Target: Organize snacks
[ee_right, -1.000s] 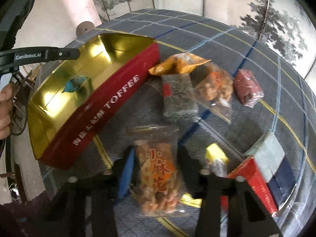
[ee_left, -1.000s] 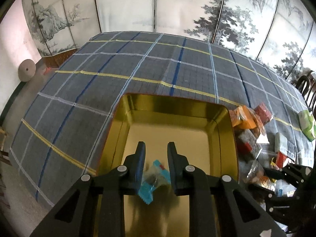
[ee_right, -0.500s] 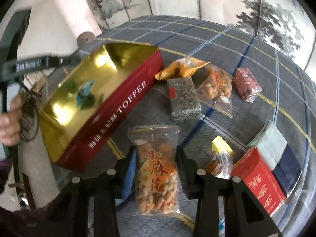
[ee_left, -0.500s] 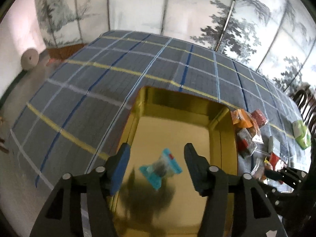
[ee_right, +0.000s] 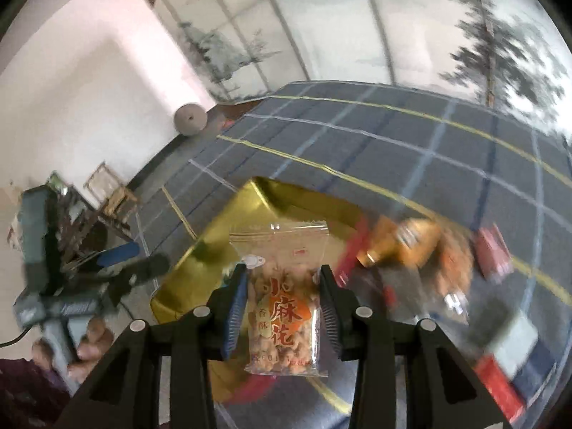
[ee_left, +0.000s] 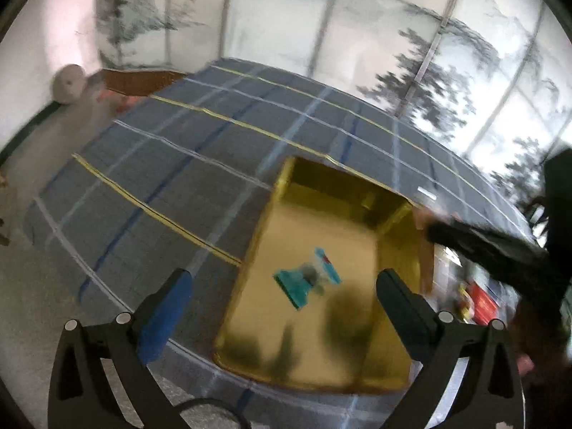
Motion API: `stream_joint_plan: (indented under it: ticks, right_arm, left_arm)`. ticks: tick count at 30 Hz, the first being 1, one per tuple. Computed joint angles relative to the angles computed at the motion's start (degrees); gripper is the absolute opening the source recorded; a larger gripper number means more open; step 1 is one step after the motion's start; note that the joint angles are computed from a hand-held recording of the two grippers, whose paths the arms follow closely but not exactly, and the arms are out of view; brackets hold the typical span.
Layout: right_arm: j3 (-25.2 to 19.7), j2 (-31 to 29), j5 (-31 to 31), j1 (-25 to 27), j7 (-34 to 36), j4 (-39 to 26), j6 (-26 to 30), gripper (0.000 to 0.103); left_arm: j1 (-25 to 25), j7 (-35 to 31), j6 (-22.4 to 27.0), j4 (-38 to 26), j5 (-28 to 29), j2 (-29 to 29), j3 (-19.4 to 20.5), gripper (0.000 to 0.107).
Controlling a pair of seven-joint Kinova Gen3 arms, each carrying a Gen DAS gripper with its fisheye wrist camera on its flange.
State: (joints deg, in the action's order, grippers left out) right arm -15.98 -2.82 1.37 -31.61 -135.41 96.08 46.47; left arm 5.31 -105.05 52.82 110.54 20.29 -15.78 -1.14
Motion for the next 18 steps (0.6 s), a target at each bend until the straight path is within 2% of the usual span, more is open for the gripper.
stream_joint_plan:
  ticks: [2, 4, 5, 7, 10, 14, 18]
  right_arm:
    - [0.48, 4.11, -0.99, -0.24, 3.28, -3.36, 0.43, 0.039]
    - [1.09, 8.16, -1.18, -0.81, 5.63, -7.28, 1.97, 0.039]
    - [1.48, 9.83, -1.28, -1.18, 6.36, -8.73, 2.4, 0.039]
    - [2.18, 12.6, -2.32, -1.63, 7.89, -11.04, 3.11, 0.039]
    - [3.29, 17.13, -1.88, -3.19, 8.99, -15.21, 5.18, 0.039]
    - [4.63, 21.0, -0.85, -5.42, 9.22, -19.08, 7.86, 0.039]
    - [5.58, 23.8, -0.41, -6.8, 9.31, -22.05, 9.78, 0.039]
  left_arm:
    - [-1.04, -0.75, -1.46, 1.29, -0.8, -1.74, 1.09, 0.101]
    - [-2.04, -0.77, -4.58, 2.64, -4.52, -3.53, 4.11, 0.101]
    - [-0.94, -0.47, -5.07, 2.61, -6.53, -3.67, 4.08, 0.101]
    - [0.16, -0.26, -5.85, 2.76, -8.25, -3.88, 3.45, 0.101]
    - [2.09, -3.19, -7.22, 3.42, -6.01, -4.29, -0.22, 0.101]
    - [1.33, -3.27, -9.22, 4.2, -6.06, -4.34, -0.54, 0.101]
    - [0.92, -3.43, -9.07, 4.16, -6.66, -3.46, -0.66, 0.101]
